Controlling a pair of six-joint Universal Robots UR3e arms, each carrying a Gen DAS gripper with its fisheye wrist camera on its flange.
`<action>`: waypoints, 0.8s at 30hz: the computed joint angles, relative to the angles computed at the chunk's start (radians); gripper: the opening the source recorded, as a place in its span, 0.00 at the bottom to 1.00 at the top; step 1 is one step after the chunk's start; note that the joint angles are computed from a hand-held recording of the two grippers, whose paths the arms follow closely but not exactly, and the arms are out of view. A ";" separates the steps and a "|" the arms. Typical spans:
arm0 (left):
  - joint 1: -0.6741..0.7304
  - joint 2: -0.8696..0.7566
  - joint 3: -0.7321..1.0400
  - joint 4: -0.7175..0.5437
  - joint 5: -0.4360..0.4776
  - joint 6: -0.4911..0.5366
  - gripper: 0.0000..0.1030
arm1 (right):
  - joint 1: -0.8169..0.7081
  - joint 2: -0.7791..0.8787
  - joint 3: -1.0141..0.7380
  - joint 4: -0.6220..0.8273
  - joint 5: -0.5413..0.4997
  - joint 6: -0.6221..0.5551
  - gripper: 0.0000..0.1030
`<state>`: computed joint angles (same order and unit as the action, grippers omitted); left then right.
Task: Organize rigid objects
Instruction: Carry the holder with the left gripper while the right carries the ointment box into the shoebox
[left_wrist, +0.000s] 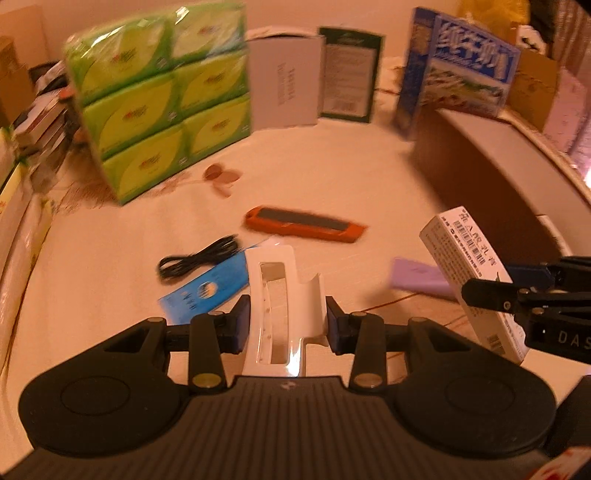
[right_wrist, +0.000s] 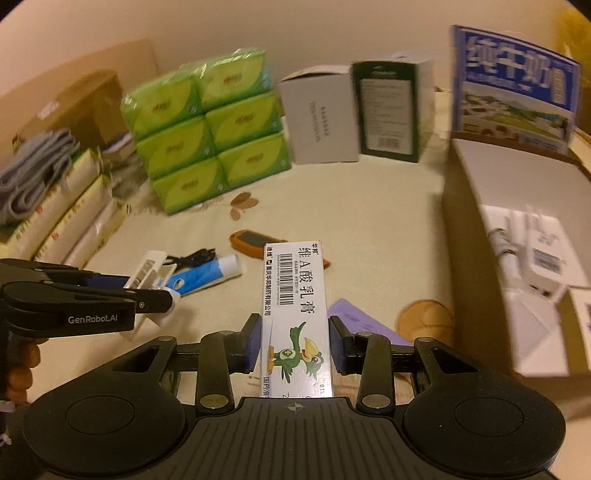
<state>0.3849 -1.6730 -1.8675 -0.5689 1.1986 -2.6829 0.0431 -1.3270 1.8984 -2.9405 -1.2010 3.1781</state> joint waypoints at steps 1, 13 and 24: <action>-0.008 0.013 0.004 -0.012 -0.015 0.000 0.34 | -0.021 -0.036 0.027 0.005 0.009 0.005 0.34; -0.237 -0.026 0.191 -0.081 -0.090 -0.063 0.34 | -0.359 -0.371 0.210 0.099 0.116 0.015 0.34; -0.459 -0.261 0.515 -0.131 -0.050 -0.128 0.34 | -0.556 -0.380 0.212 0.113 0.183 -0.011 0.34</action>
